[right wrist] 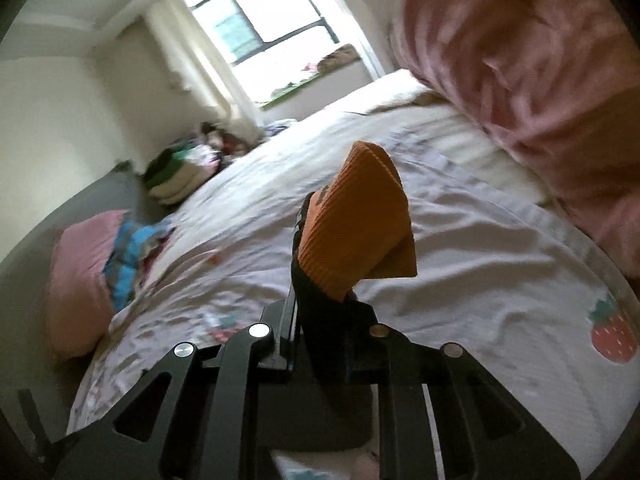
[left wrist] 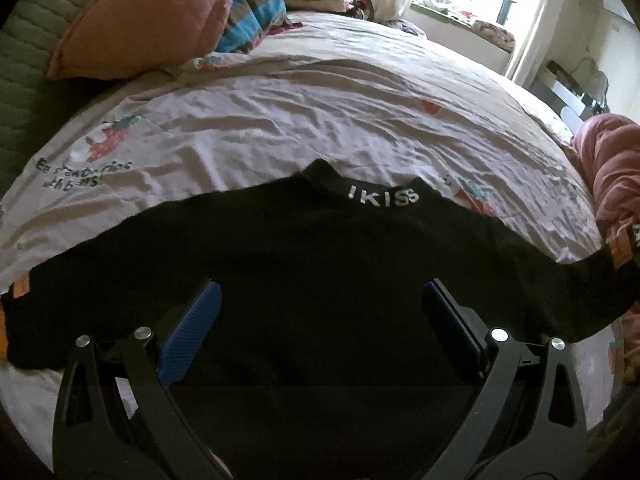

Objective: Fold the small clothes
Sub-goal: 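Lift the sleeve with the right gripper and carry it across the shirt body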

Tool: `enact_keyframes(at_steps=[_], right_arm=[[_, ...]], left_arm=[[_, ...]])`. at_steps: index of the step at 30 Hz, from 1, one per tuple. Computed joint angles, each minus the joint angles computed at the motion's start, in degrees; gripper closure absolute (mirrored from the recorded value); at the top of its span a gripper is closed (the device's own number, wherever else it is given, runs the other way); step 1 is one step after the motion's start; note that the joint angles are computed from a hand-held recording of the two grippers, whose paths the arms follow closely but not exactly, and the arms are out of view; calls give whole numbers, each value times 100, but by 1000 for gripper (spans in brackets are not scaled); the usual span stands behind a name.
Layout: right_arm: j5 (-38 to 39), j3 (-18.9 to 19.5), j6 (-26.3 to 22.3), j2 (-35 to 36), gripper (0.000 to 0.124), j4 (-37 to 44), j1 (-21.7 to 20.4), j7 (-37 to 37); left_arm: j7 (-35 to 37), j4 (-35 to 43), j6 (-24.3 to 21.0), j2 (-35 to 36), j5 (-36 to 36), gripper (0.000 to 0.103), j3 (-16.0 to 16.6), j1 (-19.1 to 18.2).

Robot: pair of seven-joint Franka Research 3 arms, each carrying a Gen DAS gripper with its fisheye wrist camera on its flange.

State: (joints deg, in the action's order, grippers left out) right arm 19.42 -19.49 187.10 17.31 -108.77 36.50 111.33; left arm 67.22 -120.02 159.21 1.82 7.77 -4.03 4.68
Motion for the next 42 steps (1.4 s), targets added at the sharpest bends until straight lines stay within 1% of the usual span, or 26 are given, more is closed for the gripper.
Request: enact_keyframes(at_steps=[4, 5, 8, 11, 13, 14, 15, 17, 19, 22, 27, 29, 32, 34, 37, 39, 42], right_arm=[[-226, 511, -88, 35, 109, 334, -235, -297], [-288, 483, -136, 77, 109, 439, -162, -307], [-469, 605, -232, 185, 109, 704, -138, -335], [-628, 839, -306, 308, 109, 973, -194, -412], [-681, 1152, -349, 378, 109, 1122, -363, -533], [-720, 1185, -408, 439, 109, 1231, -342, -550], [-728, 1346, -421, 478, 109, 1279, -462, -629], [-775, 1466, -514, 611, 109, 1482, -459, -681], [-824, 1551, -589, 734, 109, 1646, -443, -726], [-906, 1644, -687, 907, 109, 1872, -407, -801], [-1076, 1763, -922, 1271, 109, 2346, -265, -936], [-1141, 1770, -1048, 1451, 109, 2581, -190, -964], [-1215, 1854, -1216, 1724, 109, 2905, -121, -1028], [-1295, 1810, -1400, 1945, 109, 3192, -2, -1002], [-1445, 1752, -1605, 2247, 109, 3546, 150, -961], [-1553, 1730, -1732, 2422, 109, 3756, 220, -963], [-1620, 1881, -1943, 2667, 108, 4051, 209, -1099]], left_arm=[[252, -112, 100, -136, -419, 9, 18, 47], [260, -144, 122, -176, -448, 9, 32, 56], [360, -207, 141, -257, -604, 9, 62, 66], [856, -300, 188, -348, -1319, 9, 114, 52], [1254, -338, 184, -393, -1866, 9, 163, 35], [1407, -355, 180, -412, -2079, 9, 185, 29], [1600, -372, 171, -431, -2342, 9, 214, 22], [1895, -393, 183, -454, -2696, 9, 249, 13], [2168, -407, 167, -464, -3031, 9, 288, 11], [2707, -385, 70, -460, -3756, 9, 356, 17], [3670, -288, -217, -391, -5168, 9, 444, 108], [3840, -262, -295, -355, -5431, 9, 440, 192], [4207, -237, -499, -318, -6026, 9, 451, 318], [4459, -222, -672, -292, -6411, 9, 460, 402], [4631, -217, -777, -254, -6683, 9, 445, 501], [4793, -207, -941, -227, -6975, 9, 457, 575], [4991, -179, -1143, -170, -7320, 9, 460, 673]])
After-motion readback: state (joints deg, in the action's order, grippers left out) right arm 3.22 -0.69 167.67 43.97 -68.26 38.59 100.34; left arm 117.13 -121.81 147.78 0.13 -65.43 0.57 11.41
